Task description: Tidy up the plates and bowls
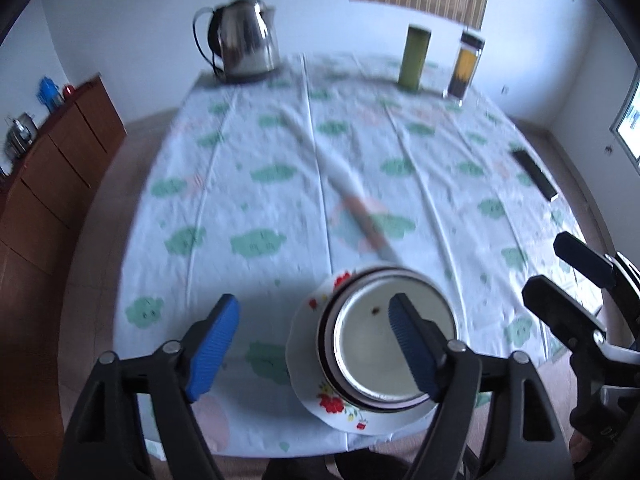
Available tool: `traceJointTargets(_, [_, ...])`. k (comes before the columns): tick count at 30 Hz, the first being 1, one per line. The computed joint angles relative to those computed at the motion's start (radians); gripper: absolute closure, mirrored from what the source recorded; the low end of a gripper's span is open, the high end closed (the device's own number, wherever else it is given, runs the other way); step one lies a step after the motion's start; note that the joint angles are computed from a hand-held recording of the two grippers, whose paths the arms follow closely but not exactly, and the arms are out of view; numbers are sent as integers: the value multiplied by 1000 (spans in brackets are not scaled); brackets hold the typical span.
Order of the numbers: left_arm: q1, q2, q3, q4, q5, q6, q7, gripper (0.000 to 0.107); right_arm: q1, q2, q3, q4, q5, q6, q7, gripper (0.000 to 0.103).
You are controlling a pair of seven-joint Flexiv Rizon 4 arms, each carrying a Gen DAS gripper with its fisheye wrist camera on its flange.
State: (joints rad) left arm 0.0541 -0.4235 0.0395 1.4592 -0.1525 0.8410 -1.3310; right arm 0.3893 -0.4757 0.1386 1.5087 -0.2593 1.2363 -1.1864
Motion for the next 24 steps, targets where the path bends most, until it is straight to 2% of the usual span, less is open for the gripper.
traceJointTargets(3, [2,13,-4,21,-12,41,0,18,11,14,-21,20,-19,43,23,34])
traceJointTargets(11, [-8,41,5,56,5,105,-20,18,7,26,-25,40,-38,66,46,34])
traceJointTargets(24, [-16,58,6,75,15,128,-29,18,7,50,-37,77,-63,113,78,34])
